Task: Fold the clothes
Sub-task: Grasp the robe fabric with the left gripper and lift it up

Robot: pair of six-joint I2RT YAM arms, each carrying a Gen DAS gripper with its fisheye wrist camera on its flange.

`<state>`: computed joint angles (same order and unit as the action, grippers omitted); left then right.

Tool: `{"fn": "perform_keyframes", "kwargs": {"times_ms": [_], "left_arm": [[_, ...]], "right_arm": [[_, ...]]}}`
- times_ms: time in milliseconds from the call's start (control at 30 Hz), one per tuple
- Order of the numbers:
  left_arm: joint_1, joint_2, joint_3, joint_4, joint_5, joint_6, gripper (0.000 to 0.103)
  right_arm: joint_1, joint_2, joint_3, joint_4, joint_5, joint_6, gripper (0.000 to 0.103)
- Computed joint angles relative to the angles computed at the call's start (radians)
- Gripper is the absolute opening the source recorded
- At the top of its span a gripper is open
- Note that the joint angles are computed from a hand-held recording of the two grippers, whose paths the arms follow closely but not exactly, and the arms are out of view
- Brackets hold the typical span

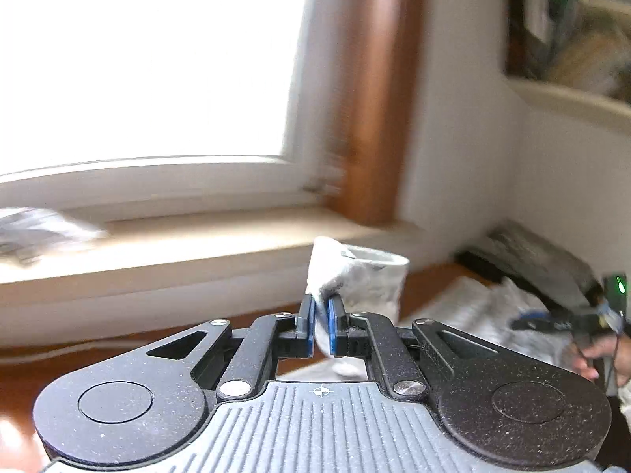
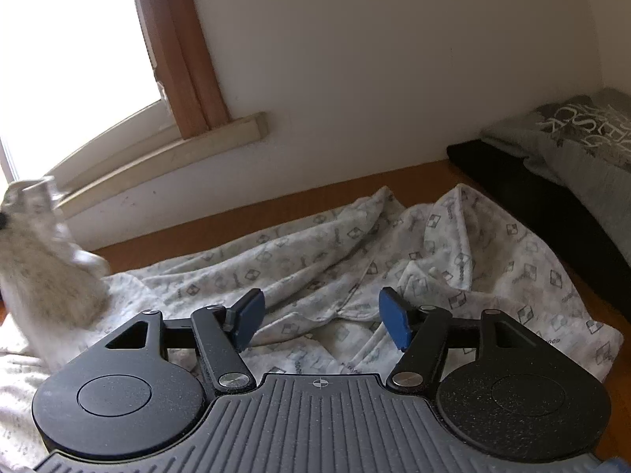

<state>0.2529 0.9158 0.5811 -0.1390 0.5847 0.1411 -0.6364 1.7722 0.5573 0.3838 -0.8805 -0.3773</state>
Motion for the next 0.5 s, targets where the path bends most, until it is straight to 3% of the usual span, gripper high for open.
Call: {"fn": "perform_keyframes", "kwargs": {"times_ms": [133, 233, 367, 433, 500], "left_arm": [[0.354, -0.026, 0.003, -0.137, 0.248, 0.122, 0.007], [0.511, -0.013, -0.025, -0.231, 0.341, 0.241, 0.007], [0.596, 0.072, -0.082, -0.291, 0.330, 0.367, 0.009], [0.594, 0.102, -0.112, -0.260, 0.297, 0.363, 0.017], [0.599, 0.125, -0.135, -0.235, 0.275, 0.355, 0.035]], "right_arm": [[-0.001, 0.000, -0.004, 0.006, 0.002, 0.006, 0.064], [0.001, 0.002, -0.003, 0.006, 0.008, 0.008, 0.065], [0.004, -0.001, -0.001, -0.007, 0.015, 0.003, 0.066], [0.006, -0.001, 0.001, -0.011, 0.016, 0.003, 0.067], [0.004, 0.003, 0.007, -0.018, 0.013, -0.003, 0.067]]}}
